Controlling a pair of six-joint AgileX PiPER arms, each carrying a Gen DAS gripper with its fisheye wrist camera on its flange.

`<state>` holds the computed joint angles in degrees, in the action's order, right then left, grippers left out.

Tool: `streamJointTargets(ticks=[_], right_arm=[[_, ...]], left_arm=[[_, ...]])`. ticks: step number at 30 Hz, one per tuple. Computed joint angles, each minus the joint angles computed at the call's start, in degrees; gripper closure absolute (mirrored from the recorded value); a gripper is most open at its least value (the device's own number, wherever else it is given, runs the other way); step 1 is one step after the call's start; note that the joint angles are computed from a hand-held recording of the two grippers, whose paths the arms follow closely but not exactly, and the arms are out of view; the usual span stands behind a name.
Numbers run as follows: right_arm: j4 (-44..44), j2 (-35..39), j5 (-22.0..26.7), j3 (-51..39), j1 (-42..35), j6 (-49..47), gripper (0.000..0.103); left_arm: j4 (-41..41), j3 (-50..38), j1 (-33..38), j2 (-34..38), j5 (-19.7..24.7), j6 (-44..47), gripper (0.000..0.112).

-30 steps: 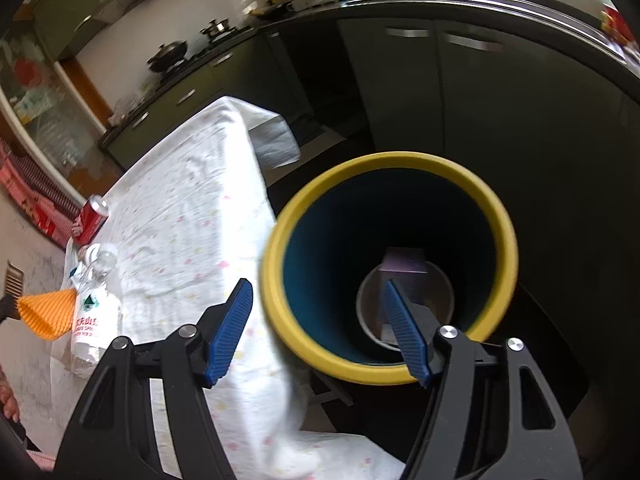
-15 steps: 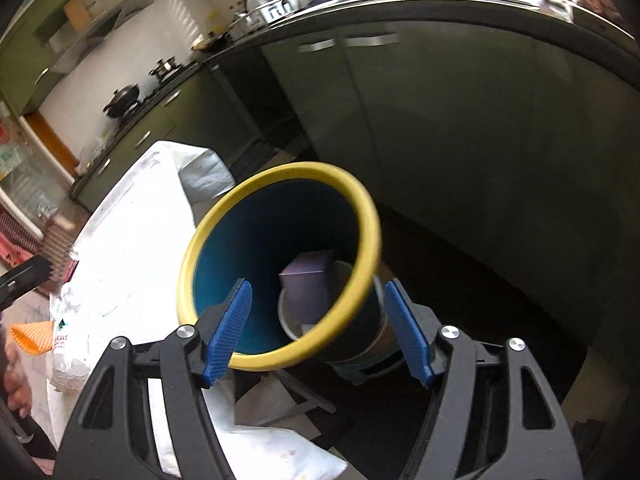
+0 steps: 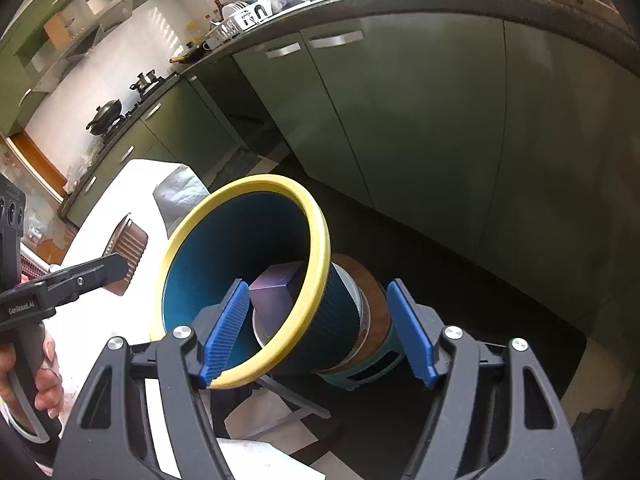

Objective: Collect trash
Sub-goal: 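Carry the brown tray over the yellow bin and release it with the left gripper, then grasp the orange mesh sleeve with the right gripper and lift it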

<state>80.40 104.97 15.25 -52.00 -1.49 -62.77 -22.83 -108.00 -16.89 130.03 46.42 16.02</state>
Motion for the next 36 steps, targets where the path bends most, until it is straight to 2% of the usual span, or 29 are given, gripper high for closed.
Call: streamJointTargets(ticks=[3,6,9,13,18,20,24,27,30,36], right_arm=[[-1.24,1.08,-0.75,-1.42,0.21,1.91,0.035],[-8.09,2.45,-0.99,-3.77,0.57,9.02,0.034],[-12.55,2.95,-1.19,-5.22,0.98,13.44,0.033],[-16.44,4.30,-1.37,-7.62,1.14,17.79,0.032],[-30.70,6.67,0.14,-14.02,3.11,32.14,0.032],[-36.90,7.38,0.59,-16.56,4.49,38.19,0.032],[-47.75,9.40,2.36,-21.90,7.28,48.71,0.032],[-56.06,9.82,2.97,-24.75,10.72,56.70,0.032],[-60.48,9.61,3.93,-25.91,13.92,60.97,0.032],[-70.54,9.30,7.47,-30.38,21.83,70.42,0.032]], left_arm=[[-0.87,-1.55,0.48,1.35,0.81,0.42,0.041],[-3.13,-2.42,1.72,2.52,2.17,1.69,0.040],[-5.08,-4.26,2.40,3.94,3.99,2.08,0.034],[-8.11,-1.39,3.81,1.89,3.42,3.51,0.031],[-15.20,10.42,8.05,-8.13,0.00,9.72,0.030],[-16.12,16.52,10.51,-14.45,-3.32,12.08,0.023],[-14.74,26.97,16.14,-25.97,-10.98,13.60,0.020],[-16.68,33.01,21.64,-32.65,-13.95,16.55,0.019],[-21.53,37.32,28.50,-37.25,-13.83,22.26,0.018],[-28.46,44.22,44.10,-44.03,-10.45,34.24,0.018]])
